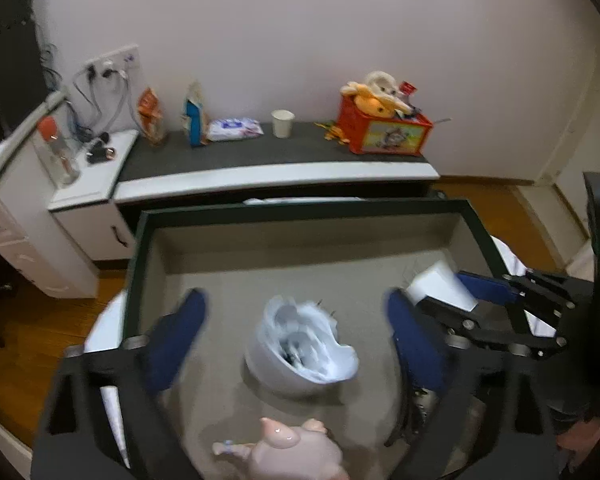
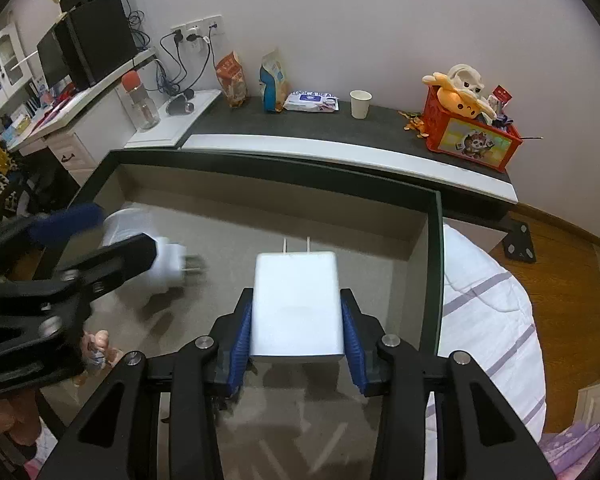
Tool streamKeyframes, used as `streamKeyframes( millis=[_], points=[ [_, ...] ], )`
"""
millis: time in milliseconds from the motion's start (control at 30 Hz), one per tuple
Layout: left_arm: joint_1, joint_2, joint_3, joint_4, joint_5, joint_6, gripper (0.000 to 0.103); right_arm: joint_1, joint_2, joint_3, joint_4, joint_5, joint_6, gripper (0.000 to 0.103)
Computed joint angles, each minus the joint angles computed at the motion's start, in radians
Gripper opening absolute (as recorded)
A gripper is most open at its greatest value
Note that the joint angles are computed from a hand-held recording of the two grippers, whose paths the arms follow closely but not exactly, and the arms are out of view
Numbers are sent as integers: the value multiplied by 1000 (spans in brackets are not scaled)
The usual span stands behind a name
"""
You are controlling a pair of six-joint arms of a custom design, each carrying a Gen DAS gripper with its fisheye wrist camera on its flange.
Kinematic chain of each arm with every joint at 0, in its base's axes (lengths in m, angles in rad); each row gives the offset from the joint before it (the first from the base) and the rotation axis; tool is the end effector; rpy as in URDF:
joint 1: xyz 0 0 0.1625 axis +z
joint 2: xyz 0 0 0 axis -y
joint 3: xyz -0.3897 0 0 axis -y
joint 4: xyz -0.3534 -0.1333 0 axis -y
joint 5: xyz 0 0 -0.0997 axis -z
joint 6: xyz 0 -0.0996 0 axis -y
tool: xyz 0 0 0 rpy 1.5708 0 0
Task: Organize rigid objects
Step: 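Carry the cup and charger into the pink box and release both, then withdraw both tools from the box toward the remaining objects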
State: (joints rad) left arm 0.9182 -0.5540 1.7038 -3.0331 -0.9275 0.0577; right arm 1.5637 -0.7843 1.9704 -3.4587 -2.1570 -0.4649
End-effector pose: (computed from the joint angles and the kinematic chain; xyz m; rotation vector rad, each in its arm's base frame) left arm -0.2081 -0.5901 -0.0002 0.7596 2.4323 -0.6318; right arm 0.0744 -0.5387 0.1112 0.2791 -2.3368 0.6675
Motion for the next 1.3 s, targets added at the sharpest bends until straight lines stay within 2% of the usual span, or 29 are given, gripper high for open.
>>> streamKeyframes(
  millis=[67,100,333,467,633,900,1300],
  points=[
    [-4,-9,6,3,5,-1,101,5,-2,12,-30,4,-6,77],
    [-2,-13,6,6,6,-5,101,8,-1,15,-45,2,-12,83],
    [-39,-98,130,-100,20,-22,103,34,-44,76,-88,-3,-10,89],
    [-102,-168,270,-223,70,-19,103,55,-83,155,-163,4,5,89],
    [-174,-243,403,-288,109,-53,103,96,-119,250,-255,5,19,89],
    [-298,-357,634,-377,165,-181,103,209,-154,407,-471,-49,31,89],
    [-470,-469,892,-363,254,-462,103,370,-158,584,-693,-156,47,89]
  ],
)
